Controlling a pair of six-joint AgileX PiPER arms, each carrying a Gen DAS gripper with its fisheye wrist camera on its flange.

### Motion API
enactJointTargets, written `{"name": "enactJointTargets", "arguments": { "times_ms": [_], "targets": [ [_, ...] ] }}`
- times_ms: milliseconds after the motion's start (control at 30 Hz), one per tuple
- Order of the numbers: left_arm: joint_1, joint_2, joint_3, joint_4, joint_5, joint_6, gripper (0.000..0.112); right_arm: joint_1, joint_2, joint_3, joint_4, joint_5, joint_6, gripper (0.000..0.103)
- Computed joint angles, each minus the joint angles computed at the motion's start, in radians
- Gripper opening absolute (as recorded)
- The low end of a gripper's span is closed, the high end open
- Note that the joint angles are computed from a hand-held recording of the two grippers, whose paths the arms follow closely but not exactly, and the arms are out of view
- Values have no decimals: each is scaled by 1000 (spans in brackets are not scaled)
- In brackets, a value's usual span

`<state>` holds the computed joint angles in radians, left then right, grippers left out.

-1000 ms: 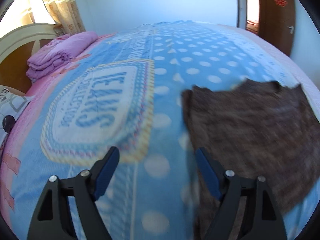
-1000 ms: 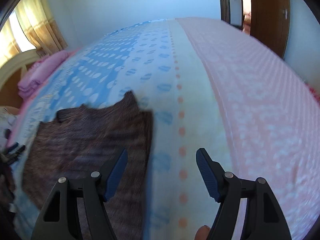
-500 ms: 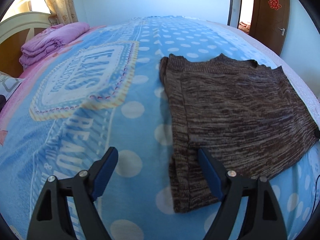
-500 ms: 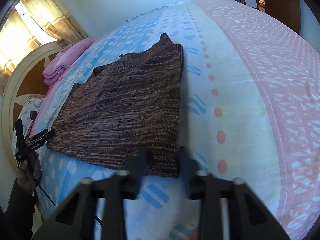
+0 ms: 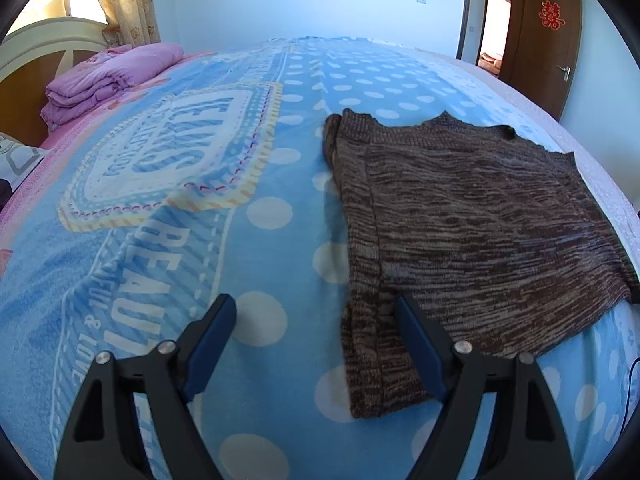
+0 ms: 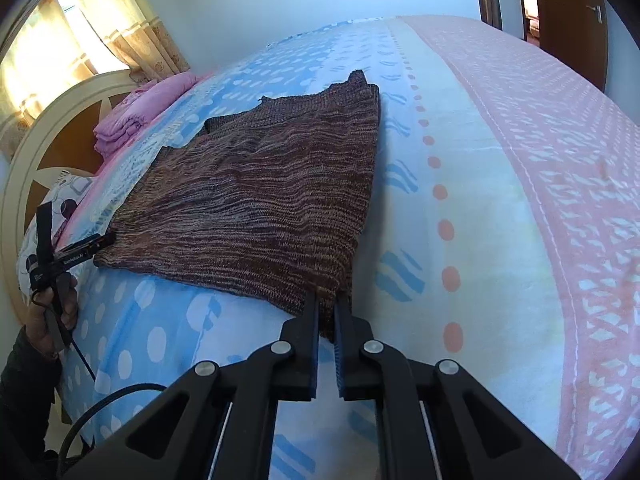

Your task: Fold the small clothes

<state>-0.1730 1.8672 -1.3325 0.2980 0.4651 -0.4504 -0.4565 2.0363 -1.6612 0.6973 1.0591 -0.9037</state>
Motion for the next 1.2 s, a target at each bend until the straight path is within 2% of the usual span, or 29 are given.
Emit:
{"name": "enactJointTargets", "arguments": {
  "times_ms": [100, 200, 267, 367, 533, 567, 600, 667, 700, 767, 800, 933, 1000, 1100, 1200],
  "targets": [
    [-3, -9, 15, -1, -16, 9, 75, 4, -2, 17, 0, -28, -19, 5],
    [-4, -20, 31, 3, -32, 7, 74, -1, -8, 34, 15, -41, -34, 5],
    [2, -27, 42, -32, -47, 44, 65, 3, -30, 75, 20, -77, -64, 5],
    [11, -34, 56, -96, -72, 107, 53, -9, -27, 77, 46, -77, -65, 5],
    [20, -57, 90, -194, -117, 209, 51, -6, -33, 86, 42, -86, -68, 5],
    [18, -57, 91, -208, -119, 230, 43, -5, -40, 95, 42, -94, -73, 5],
    [17, -56, 91, -229, -120, 255, 25, -5, -42, 98, 44, -96, -74, 5],
    [19, -53, 88, -292, -114, 325, 14, -9, -35, 92, 48, -88, -69, 5],
    [18, -54, 90, -289, -117, 324, 14, -10, -34, 90, 50, -88, -69, 5],
    [23, -50, 84, -372, -107, 409, 16, -5, -42, 104, 50, -103, -79, 5],
    [26, -43, 74, -377, -94, 415, 21, -2, -47, 111, 49, -111, -84, 5],
    [25, -36, 66, -360, -86, 388, 22, 2, -48, 116, 52, -122, -86, 6],
    [26, -48, 86, -392, -109, 428, 7, -1, -46, 114, 58, -119, -85, 6],
    [36, -85, 133, -468, -156, 503, 6, -13, -53, 119, 81, -116, -90, 5],
    [59, -96, 154, -577, -145, 598, 6, -9, -58, 119, 55, -121, -76, 5]
  ]
}}
